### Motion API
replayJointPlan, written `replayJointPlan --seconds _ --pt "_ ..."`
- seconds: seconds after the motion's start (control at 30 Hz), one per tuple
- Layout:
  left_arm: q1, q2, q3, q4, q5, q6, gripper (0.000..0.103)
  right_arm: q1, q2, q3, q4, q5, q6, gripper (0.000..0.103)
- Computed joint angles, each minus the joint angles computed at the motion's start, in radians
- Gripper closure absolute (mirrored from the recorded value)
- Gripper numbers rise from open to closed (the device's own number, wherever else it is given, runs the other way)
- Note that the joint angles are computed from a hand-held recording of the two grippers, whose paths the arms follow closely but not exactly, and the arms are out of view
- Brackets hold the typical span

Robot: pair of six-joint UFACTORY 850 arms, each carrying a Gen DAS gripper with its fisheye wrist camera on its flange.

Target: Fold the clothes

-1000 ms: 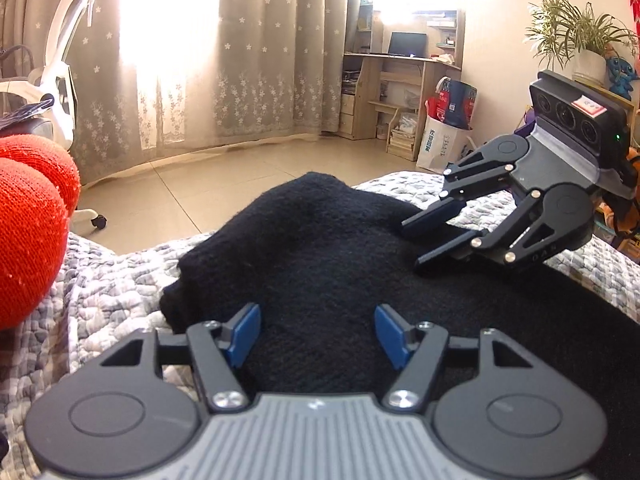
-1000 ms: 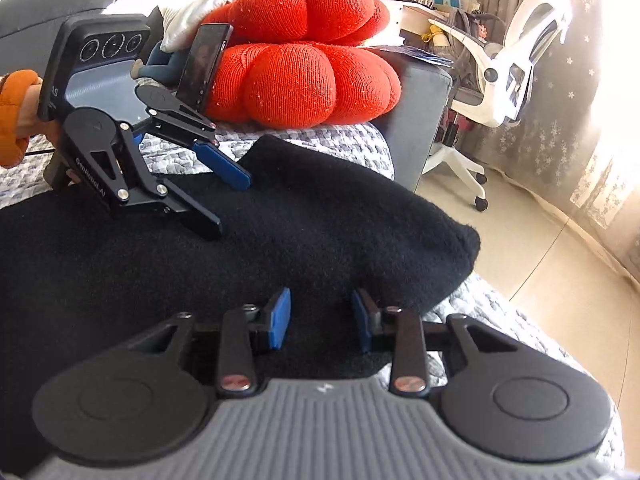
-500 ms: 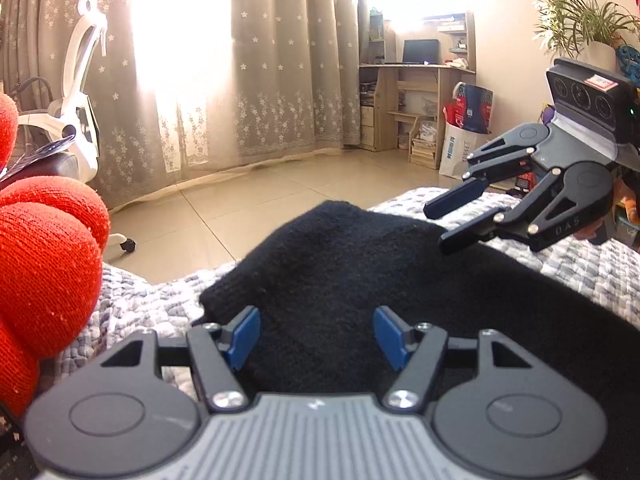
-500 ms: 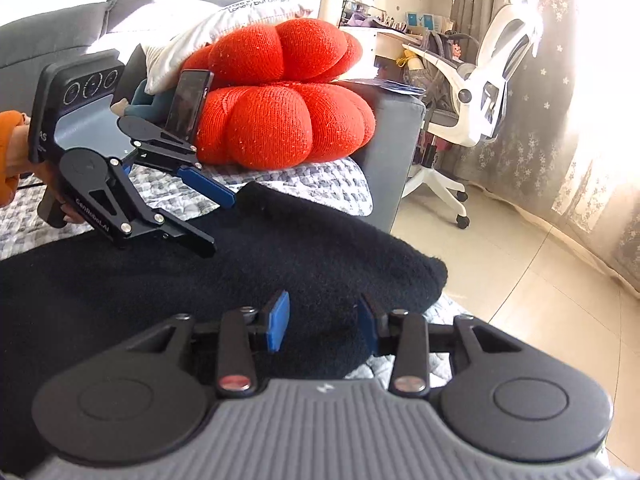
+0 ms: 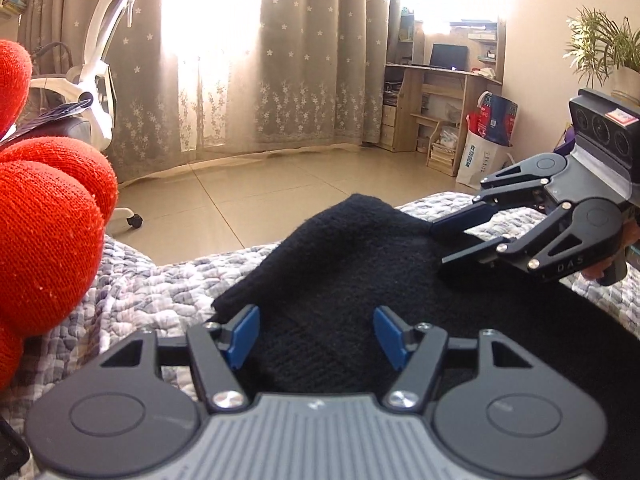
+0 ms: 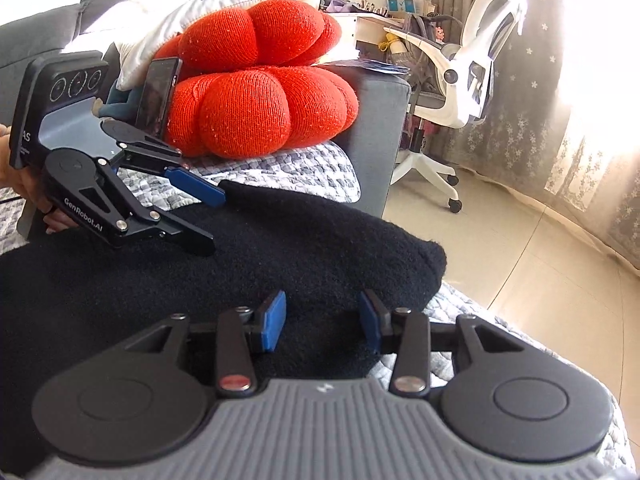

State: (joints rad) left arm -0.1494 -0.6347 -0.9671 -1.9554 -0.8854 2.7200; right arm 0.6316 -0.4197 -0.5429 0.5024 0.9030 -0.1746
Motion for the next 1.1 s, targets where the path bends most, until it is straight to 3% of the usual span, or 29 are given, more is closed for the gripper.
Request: replayJointPlan --seconds 0.13,0.27,0.4,0.53,0.8,0.87,0.9,0.97,1.1 --pt "0.023 0.007 0.002 -0.003 -0.022 -0.068 0.038 -0.019 0.028 0.021 -0.010 0.008 0.060 0.053" --pt "0.029 0.002 -0.020 -0.017 0.024 -0.168 0.038 -0.055 0.036 0.031 -0.043 -0.008 0.155 0.048" --pt "0.027 -0.032 -0.082 0.077 0.078 -0.403 0.044 -0.101 0.031 0.034 -0.129 -0.006 0.327 0.048" --pt "0.031 -0.072 -0.135 0.134 0.072 -0.607 0.050 -0.152 0.018 0.035 -0.235 0.018 0.501 0.047" --pt "0.026 -0.115 -0.152 0.068 0.022 -0.619 0.061 -0.202 -0.049 0.003 -0.304 0.058 0.703 0.048" --pt "0.026 -0.120 -0.149 0.056 0.008 -0.606 0.066 -0.198 -0.067 -0.009 -0.288 0.077 0.725 0.059" --pt "0.027 -0.124 -0.149 0.056 -0.003 -0.602 0.075 -0.194 -0.075 -0.015 -0.279 0.085 0.733 0.065" --pt "0.026 -0.127 -0.145 0.049 -0.021 -0.585 0.080 -0.186 -0.076 -0.021 -0.259 0.093 0.731 0.084" --pt "0.024 -0.112 -0.120 0.015 -0.040 -0.526 0.083 -0.160 -0.056 -0.016 -0.200 0.107 0.687 0.090"
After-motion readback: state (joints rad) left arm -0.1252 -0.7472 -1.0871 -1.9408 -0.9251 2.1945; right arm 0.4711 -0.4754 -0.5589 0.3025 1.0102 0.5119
